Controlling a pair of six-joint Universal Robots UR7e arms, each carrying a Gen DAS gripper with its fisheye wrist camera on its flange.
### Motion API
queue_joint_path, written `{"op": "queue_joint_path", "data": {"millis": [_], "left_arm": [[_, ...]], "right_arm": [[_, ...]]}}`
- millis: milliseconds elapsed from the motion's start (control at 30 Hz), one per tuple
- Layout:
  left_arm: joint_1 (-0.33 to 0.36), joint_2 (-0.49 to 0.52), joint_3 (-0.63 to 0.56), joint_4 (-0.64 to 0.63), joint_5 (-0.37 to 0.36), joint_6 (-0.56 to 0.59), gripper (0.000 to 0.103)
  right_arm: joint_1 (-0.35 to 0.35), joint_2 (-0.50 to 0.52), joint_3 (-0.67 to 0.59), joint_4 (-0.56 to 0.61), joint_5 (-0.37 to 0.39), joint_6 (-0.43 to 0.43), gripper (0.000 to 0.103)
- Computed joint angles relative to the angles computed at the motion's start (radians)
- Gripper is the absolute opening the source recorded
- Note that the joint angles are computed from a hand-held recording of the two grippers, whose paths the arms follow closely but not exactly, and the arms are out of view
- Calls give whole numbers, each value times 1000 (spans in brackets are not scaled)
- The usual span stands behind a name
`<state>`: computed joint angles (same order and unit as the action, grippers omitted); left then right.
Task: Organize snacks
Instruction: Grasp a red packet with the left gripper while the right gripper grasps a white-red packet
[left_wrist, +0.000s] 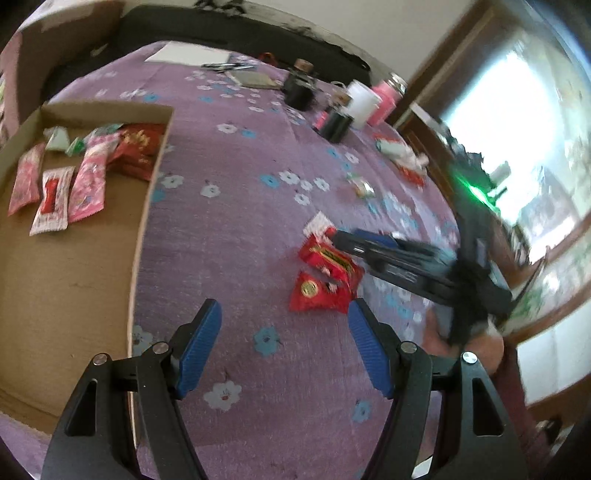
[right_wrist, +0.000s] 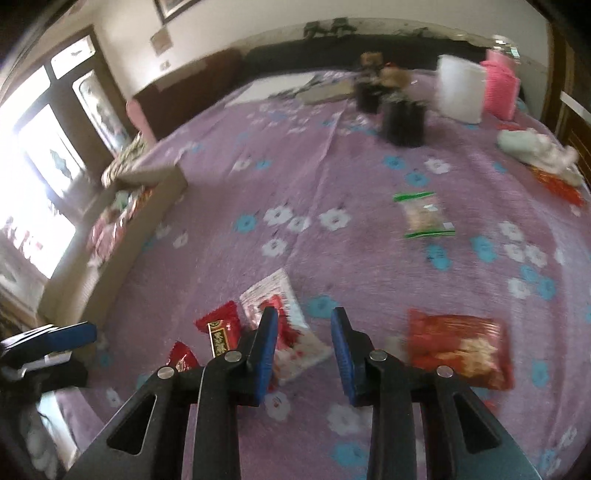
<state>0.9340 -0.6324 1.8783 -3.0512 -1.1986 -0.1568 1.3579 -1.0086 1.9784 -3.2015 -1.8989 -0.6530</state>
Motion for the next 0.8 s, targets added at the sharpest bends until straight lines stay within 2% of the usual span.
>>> {"op": "queue_joint_path", "data": {"millis": [33,133,167,200,267,333,400,600,700,733,800], "left_arm": [[-7,0,5,-2,9,17,71],[-21,4,17,-9,19,60,70],[-23,7,16,-8,20,69,70],[-25,11,14,-4,20,76,70],[-26,22,5,8,21,79,70],[-25,34,-5,14,15,87,70],[-27,51,-17,18,17,110,70],[-36,120,-104,82,56,144,70],[-46,166,-154,99,96,157,70],[-49,182,-175,119,117,156,66],[-57,219,-222,137,153,180,44]], "right_arm": [[3,13,-9,6,-6,-8,40],[17,53,-3,-81,-39,-64,46],[25,67,2,-119,-59,-86,44],[31,75,5,-143,-77,-98,36],[32,69,10,-147,-92,-77,28],[22,48,17,-151,-95,-20,28],[11,47,21,-208,-115,8,28],[-71,-18,72,-255,29,94,28],[-77,-19,78,-270,47,103,29],[-78,-19,80,-275,47,100,29],[-79,-18,82,-281,49,96,29]]}}
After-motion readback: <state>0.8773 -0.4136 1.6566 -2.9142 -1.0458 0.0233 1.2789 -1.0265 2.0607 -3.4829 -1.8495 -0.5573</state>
